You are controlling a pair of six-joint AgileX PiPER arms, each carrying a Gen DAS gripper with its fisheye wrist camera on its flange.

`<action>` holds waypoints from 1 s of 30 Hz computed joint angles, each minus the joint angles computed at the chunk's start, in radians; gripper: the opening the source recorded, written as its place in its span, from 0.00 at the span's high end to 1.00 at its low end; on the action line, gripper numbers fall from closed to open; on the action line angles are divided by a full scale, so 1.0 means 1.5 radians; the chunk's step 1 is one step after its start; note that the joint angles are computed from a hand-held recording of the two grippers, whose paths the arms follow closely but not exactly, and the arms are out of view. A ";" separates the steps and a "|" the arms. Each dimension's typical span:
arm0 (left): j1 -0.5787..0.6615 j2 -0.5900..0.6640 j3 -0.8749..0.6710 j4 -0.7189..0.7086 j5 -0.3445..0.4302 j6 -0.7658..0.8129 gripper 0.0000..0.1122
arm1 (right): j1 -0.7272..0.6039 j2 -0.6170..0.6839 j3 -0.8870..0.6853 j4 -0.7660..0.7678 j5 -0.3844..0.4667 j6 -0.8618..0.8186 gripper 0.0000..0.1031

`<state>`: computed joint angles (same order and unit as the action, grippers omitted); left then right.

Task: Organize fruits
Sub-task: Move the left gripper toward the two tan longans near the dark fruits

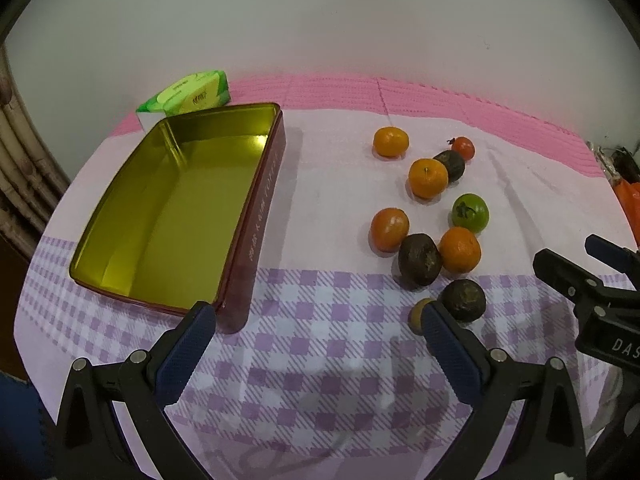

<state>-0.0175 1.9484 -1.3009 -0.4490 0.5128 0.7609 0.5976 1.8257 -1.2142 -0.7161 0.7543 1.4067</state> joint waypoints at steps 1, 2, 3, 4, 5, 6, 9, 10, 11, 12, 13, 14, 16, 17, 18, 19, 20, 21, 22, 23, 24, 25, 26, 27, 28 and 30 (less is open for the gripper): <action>0.001 0.003 -0.004 0.002 0.007 -0.006 0.09 | -0.001 0.000 0.000 -0.001 0.000 -0.001 0.02; 0.000 0.006 -0.009 0.016 0.011 -0.023 0.09 | 0.000 0.000 -0.001 0.000 0.001 -0.001 0.02; -0.001 0.009 -0.015 0.031 0.017 -0.038 0.09 | 0.000 0.001 -0.001 0.000 0.001 -0.002 0.02; -0.002 0.012 -0.020 0.040 0.022 -0.050 0.09 | 0.000 0.001 -0.001 0.000 0.001 -0.001 0.02; -0.002 0.012 -0.019 0.045 0.021 -0.054 0.09 | 0.001 0.001 -0.002 0.001 0.001 -0.001 0.02; -0.001 0.012 -0.019 0.046 0.021 -0.053 0.09 | 0.001 0.002 -0.001 0.002 0.001 -0.001 0.02; -0.003 0.009 -0.016 0.049 0.017 -0.053 0.09 | -0.001 0.003 -0.001 0.004 -0.002 -0.003 0.02; -0.004 0.009 -0.015 0.052 0.016 -0.055 0.09 | -0.001 0.003 -0.001 0.003 -0.001 -0.002 0.02; -0.004 0.009 -0.016 0.055 0.017 -0.058 0.09 | -0.001 0.004 -0.001 0.004 0.000 -0.003 0.02; -0.003 0.010 -0.017 0.054 0.019 -0.057 0.09 | -0.001 0.004 0.000 0.004 -0.001 -0.003 0.02; -0.004 0.011 -0.019 0.057 0.023 -0.061 0.09 | -0.001 0.004 -0.001 0.004 0.000 -0.002 0.02; -0.003 0.011 -0.019 0.056 0.024 -0.060 0.09 | -0.001 0.004 0.000 0.003 -0.001 -0.001 0.02; -0.002 0.009 -0.017 0.060 0.024 -0.064 0.09 | -0.001 0.004 0.001 0.004 -0.002 -0.001 0.02; -0.001 0.008 -0.016 0.052 0.026 -0.056 0.09 | -0.001 0.004 0.002 0.002 -0.002 0.000 0.02; 0.003 0.009 -0.018 0.044 0.028 -0.045 0.09 | -0.001 0.004 0.002 0.002 -0.002 -0.001 0.02; 0.003 0.008 -0.017 0.043 0.027 -0.042 0.09 | -0.001 0.004 0.002 0.002 -0.002 -0.001 0.02; 0.004 0.007 -0.015 0.040 0.026 -0.036 0.09 | -0.002 0.003 0.002 0.003 -0.004 -0.003 0.02; 0.004 0.006 -0.014 0.038 0.025 -0.032 0.09 | -0.003 0.003 0.003 0.003 -0.005 -0.003 0.02; 0.005 0.006 -0.013 0.037 0.026 -0.030 0.09 | -0.002 0.004 0.002 0.002 -0.003 -0.003 0.02; 0.004 0.005 -0.012 0.037 0.026 -0.030 0.09 | -0.003 0.004 0.002 0.003 -0.003 -0.004 0.02; 0.001 0.005 -0.011 0.041 0.023 -0.038 0.09 | -0.003 0.004 0.003 0.003 -0.004 -0.004 0.02; 0.001 0.004 -0.010 0.043 0.022 -0.041 0.09 | -0.004 0.005 0.003 0.003 -0.005 -0.005 0.02; 0.001 0.003 -0.009 0.042 0.023 -0.041 0.09 | -0.004 0.005 0.004 0.003 -0.007 -0.005 0.02; 0.000 0.004 -0.009 0.042 0.021 -0.041 0.09 | -0.005 0.006 0.004 0.002 -0.006 -0.005 0.02; 0.000 0.002 -0.006 0.042 0.018 -0.044 0.09 | -0.005 0.006 0.003 0.003 -0.004 -0.007 0.02; -0.002 0.005 -0.010 0.051 0.018 -0.054 0.09 | -0.003 0.008 0.001 0.002 -0.001 -0.007 0.02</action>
